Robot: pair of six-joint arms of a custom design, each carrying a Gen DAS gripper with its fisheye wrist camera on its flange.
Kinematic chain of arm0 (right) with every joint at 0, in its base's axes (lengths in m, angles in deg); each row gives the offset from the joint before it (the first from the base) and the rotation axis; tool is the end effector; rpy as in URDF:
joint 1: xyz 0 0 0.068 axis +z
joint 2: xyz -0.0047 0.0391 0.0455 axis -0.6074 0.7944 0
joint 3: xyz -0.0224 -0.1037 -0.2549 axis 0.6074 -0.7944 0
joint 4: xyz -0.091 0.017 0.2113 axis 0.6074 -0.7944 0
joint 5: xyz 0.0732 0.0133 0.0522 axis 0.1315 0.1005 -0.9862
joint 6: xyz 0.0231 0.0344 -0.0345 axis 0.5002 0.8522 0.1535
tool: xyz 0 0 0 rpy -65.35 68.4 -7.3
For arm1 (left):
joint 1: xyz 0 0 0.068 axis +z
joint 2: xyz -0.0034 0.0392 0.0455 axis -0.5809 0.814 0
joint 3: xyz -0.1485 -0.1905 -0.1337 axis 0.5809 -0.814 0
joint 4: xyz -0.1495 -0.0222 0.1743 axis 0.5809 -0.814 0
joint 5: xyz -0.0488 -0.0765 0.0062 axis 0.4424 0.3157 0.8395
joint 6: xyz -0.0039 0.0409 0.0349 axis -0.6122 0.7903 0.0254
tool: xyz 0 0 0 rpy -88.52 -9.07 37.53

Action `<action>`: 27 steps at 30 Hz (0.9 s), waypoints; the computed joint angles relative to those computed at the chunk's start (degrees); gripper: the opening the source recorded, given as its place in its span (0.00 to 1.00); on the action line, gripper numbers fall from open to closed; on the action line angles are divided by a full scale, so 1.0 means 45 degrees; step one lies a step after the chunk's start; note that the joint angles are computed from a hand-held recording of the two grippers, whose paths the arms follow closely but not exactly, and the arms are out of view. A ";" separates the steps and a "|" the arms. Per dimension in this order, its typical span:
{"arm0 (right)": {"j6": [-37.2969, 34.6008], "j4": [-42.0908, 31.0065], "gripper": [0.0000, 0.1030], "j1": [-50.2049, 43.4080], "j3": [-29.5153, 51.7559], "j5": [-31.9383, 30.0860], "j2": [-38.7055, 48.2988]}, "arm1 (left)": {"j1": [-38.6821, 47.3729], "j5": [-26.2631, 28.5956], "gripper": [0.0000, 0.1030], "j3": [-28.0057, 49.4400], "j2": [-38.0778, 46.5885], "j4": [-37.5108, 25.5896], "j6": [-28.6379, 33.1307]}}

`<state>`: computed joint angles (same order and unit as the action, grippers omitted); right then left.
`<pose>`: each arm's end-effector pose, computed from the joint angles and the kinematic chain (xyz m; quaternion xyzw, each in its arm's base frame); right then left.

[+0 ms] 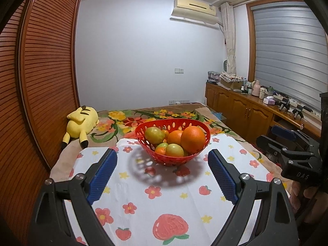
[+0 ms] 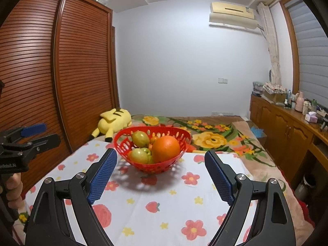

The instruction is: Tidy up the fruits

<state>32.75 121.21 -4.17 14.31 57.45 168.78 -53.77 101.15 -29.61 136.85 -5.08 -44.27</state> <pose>0.2546 0.1421 0.1739 0.0493 0.8132 -0.0128 0.5797 0.3468 -0.1235 0.1865 0.2234 0.8069 -0.1682 0.5203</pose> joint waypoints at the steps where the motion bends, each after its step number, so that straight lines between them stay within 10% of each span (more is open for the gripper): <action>1: 0.0030 -0.0018 0.86 0.0006 -0.0015 0.0000 -0.0009 | 0.0012 0.0006 0.88 -0.0026 0.0002 0.0036 -0.0015; 27: 0.0169 0.0083 0.87 0.0158 -0.0152 0.0122 0.0030 | 0.0305 0.0334 0.88 -0.0391 -0.0033 0.0144 -0.0068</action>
